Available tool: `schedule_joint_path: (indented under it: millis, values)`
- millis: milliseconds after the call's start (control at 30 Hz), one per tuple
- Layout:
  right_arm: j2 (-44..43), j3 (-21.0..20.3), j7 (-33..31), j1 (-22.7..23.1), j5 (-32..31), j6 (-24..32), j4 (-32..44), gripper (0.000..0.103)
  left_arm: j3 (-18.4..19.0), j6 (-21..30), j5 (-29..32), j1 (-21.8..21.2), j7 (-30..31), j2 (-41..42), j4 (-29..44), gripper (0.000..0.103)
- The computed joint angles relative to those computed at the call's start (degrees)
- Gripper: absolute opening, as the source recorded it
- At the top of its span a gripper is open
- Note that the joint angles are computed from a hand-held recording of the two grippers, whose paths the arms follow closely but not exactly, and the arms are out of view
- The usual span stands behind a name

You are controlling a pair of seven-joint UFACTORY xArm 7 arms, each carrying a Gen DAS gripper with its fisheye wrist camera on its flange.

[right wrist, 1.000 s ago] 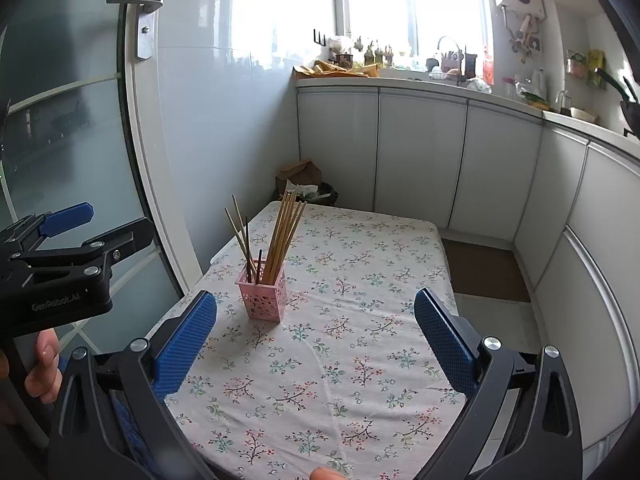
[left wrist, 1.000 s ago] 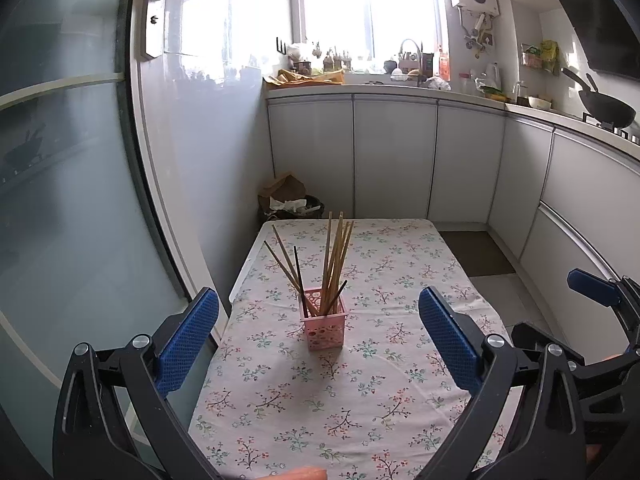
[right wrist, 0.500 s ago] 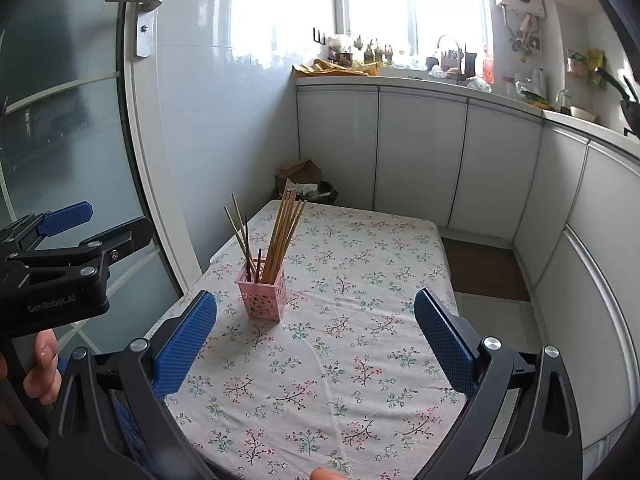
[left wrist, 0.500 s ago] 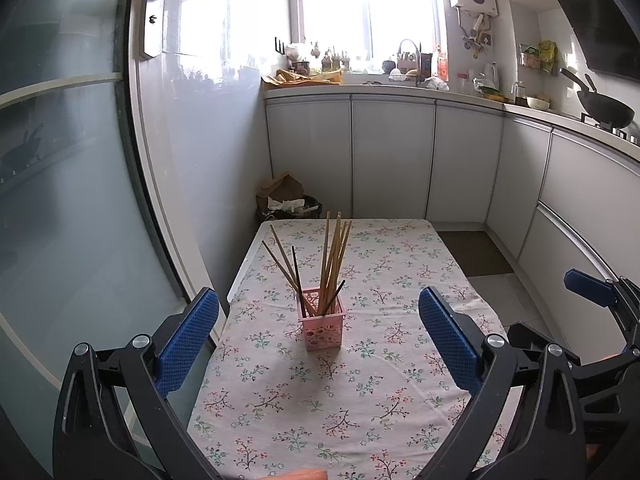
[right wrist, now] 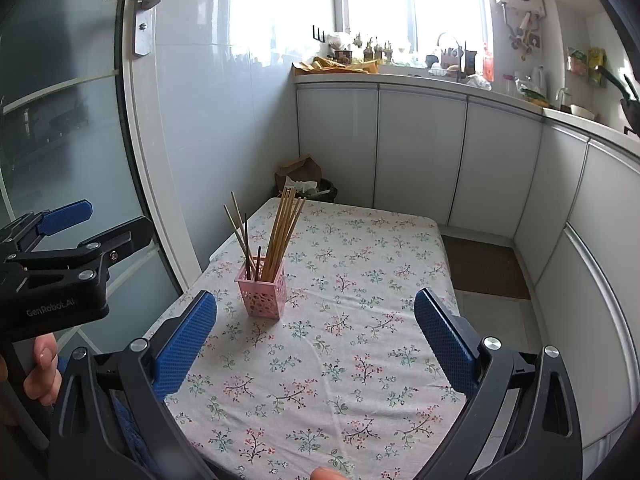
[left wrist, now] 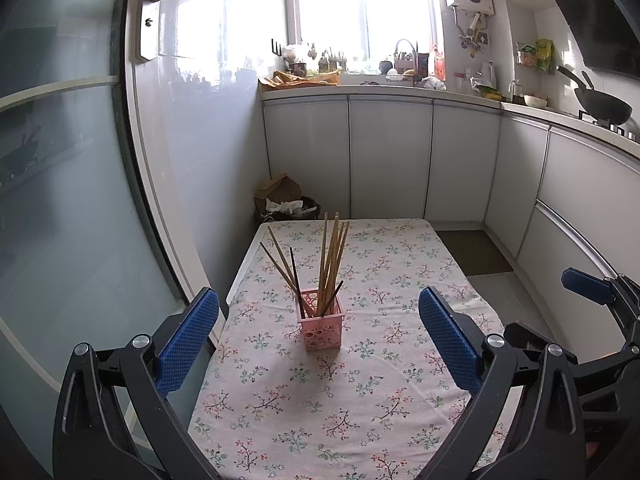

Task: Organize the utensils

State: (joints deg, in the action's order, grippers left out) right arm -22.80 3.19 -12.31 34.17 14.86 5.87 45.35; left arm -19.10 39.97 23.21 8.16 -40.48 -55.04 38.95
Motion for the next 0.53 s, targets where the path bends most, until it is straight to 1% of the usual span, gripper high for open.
schedule_joint_path:
  millis: [533]
  values:
    - [0.2,0.4,0.7,-0.5,-0.5,0.1,0.0,0.096,0.2,0.8,-0.4,-0.8,-0.2,0.7,0.5,0.096]
